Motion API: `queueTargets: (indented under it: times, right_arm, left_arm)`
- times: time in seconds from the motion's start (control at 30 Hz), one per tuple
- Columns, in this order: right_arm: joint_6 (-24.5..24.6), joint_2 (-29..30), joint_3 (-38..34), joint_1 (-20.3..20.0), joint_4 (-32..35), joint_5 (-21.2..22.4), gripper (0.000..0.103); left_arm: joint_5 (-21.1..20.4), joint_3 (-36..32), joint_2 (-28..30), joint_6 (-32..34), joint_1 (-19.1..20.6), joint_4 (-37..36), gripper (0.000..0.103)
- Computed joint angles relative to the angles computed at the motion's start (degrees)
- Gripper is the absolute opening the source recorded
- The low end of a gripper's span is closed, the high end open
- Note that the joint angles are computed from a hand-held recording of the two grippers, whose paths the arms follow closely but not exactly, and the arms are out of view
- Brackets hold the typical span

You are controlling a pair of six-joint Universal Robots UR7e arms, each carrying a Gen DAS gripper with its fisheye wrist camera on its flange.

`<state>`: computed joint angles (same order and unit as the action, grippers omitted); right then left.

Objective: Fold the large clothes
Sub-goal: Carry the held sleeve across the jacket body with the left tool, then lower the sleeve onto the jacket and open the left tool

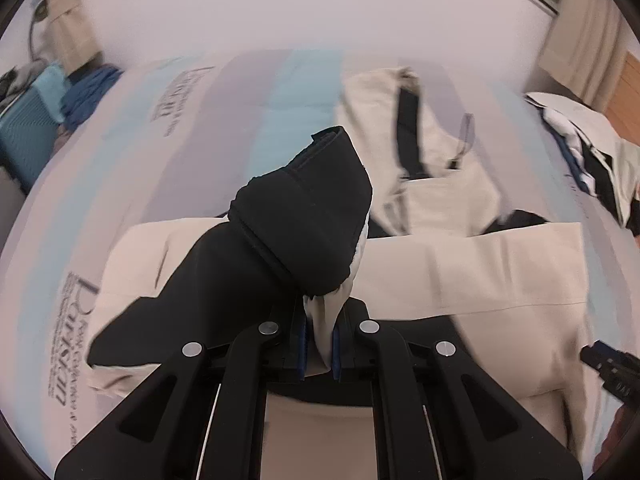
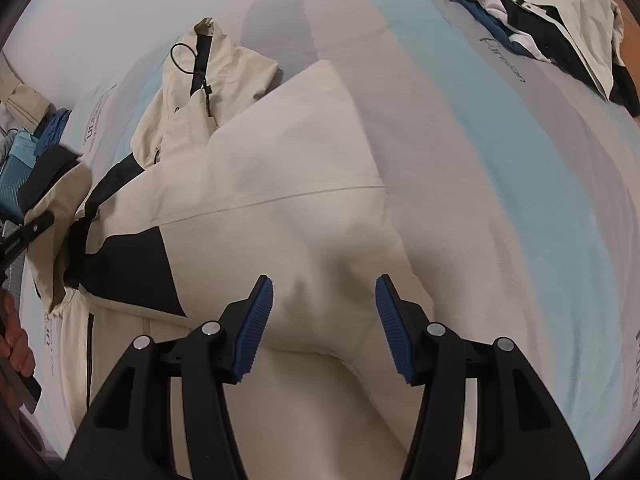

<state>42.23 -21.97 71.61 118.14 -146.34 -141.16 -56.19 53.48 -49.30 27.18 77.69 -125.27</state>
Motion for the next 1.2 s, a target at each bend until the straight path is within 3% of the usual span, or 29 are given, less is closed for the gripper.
queueTargets:
  times: [0.5, 0.7, 1.2]
  right_arm:
    - [-1.02, -5.36, 9.55, -1.88, -7.78, 2.81, 0.051]
    - [0.48, -7.12, 12.89, -2.03, -9.66, 1.25, 0.051]
    - [-0.18, -9.03, 16.3, -2.62, -11.88, 1.74, 0.051]
  left_arm:
    - [-4.96, 14.77, -3.1, -2.1, -7.01, -3.5, 0.007]
    - [-6.92, 21.73, -4.92, -3.2, -9.16, -4.02, 0.007]
    - [-4.67, 29.2, -3.99, -4.53, -9.21, -7.21, 0.007]
